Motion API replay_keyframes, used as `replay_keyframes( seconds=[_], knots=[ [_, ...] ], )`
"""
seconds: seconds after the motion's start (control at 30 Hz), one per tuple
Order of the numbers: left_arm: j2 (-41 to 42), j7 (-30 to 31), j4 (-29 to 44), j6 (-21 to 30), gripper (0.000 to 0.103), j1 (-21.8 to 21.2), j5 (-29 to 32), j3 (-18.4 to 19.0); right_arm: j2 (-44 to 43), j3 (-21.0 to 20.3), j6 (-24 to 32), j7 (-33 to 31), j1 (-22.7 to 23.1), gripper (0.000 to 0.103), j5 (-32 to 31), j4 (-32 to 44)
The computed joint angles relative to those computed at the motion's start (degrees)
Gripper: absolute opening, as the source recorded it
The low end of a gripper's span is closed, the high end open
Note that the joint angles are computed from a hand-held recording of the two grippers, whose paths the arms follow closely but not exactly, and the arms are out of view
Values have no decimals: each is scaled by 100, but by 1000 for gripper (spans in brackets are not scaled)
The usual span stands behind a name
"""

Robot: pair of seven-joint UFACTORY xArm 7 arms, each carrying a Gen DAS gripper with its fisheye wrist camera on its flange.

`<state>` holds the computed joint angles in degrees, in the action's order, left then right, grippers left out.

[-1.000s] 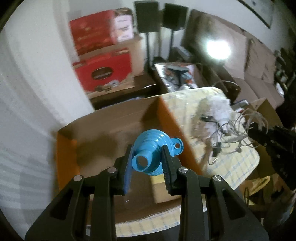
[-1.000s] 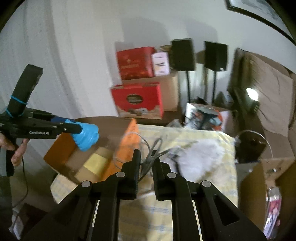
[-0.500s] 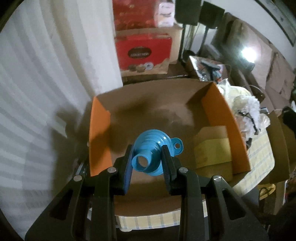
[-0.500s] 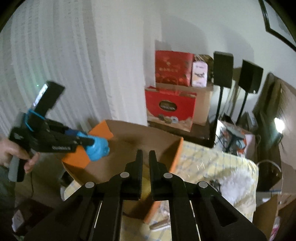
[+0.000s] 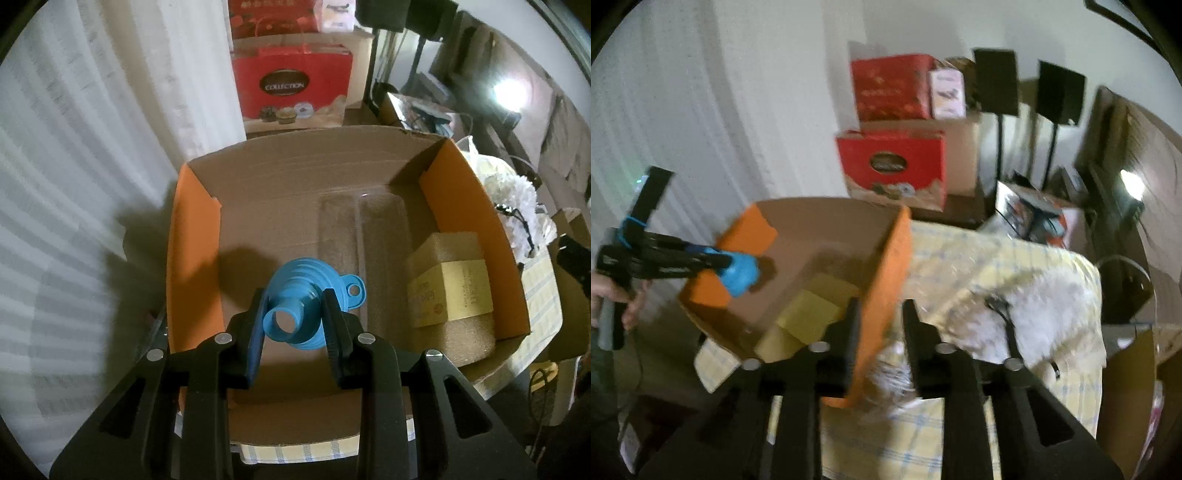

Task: Organize objects
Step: 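Carry the funnel over the orange box with the left tool while the right tool carries the cable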

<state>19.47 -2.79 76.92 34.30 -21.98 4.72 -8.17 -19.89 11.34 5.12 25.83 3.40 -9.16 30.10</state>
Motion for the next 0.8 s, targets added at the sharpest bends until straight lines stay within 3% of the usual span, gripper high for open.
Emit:
replay_keyframes(
  seconds=[0.27,0.4,0.53,0.57,0.63,0.73,0.8],
  knots=[
    [232,-58,162,156,27,-45,82,46,188,-349,-110,-133,61,35,245,-380],
    [277,-61,154,178,27,-56,102,54,128,-138,-128,14,-293,42,116,-523],
    [337,-71,180,188,27,-39,73,55,209,-329,-198,-93,-189,45,222,-614],
    [348,-65,175,186,27,-28,50,48,241,-370,-242,-136,-133,47,261,-625],
    [367,-66,174,194,27,-27,39,48,336,-546,-412,-290,107,63,417,-637],
    [379,-57,166,210,27,-26,42,51,553,-113,-455,-153,-258,65,258,-518],
    [378,-57,155,206,27,-25,41,54,757,-78,-457,-115,-269,65,203,-408]
  ],
)
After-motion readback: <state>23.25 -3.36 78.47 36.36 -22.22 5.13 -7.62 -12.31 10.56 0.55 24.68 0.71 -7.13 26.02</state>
